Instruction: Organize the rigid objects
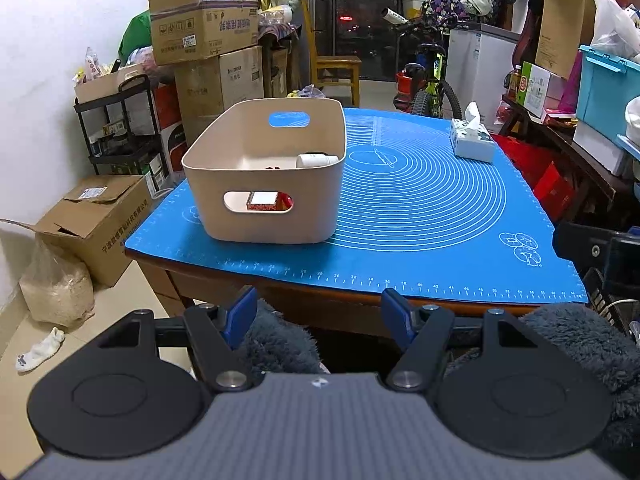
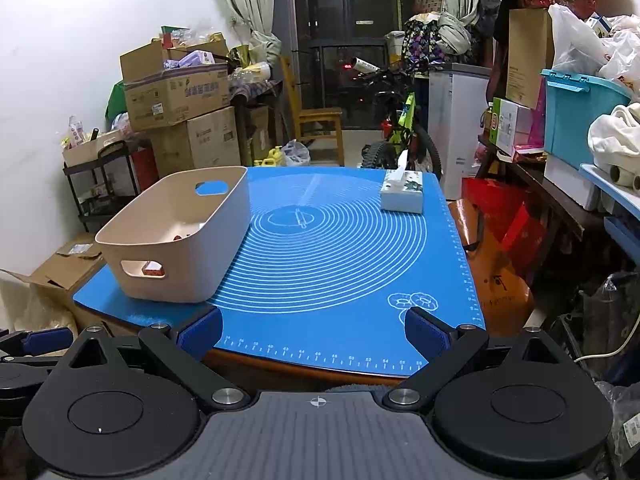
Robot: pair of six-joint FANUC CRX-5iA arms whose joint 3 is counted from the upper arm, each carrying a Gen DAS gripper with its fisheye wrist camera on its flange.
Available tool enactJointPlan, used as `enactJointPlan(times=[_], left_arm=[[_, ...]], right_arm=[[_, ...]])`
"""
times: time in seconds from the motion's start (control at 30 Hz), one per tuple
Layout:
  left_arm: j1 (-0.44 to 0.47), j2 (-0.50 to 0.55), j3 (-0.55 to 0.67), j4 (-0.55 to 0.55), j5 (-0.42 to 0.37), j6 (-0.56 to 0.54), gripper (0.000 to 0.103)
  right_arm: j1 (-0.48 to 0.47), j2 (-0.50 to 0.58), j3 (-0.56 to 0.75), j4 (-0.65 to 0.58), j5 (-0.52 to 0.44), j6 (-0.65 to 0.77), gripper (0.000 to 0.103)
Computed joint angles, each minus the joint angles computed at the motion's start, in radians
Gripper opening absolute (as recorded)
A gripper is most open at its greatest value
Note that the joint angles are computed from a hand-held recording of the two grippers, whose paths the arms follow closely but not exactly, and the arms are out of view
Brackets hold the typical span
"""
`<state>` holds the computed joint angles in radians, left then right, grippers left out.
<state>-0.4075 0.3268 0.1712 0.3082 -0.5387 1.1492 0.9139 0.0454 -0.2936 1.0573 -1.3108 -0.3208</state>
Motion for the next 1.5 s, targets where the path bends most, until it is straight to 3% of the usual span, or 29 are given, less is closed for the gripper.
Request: enactJointPlan(times=[1.5], left_arm=[[-0.001,0.003,0.004,0.003,-0.007,-0.015,0.072]], right_arm=[[-0.002,-0.011,-0.015,-0.014,0.0,0.001,0.097]])
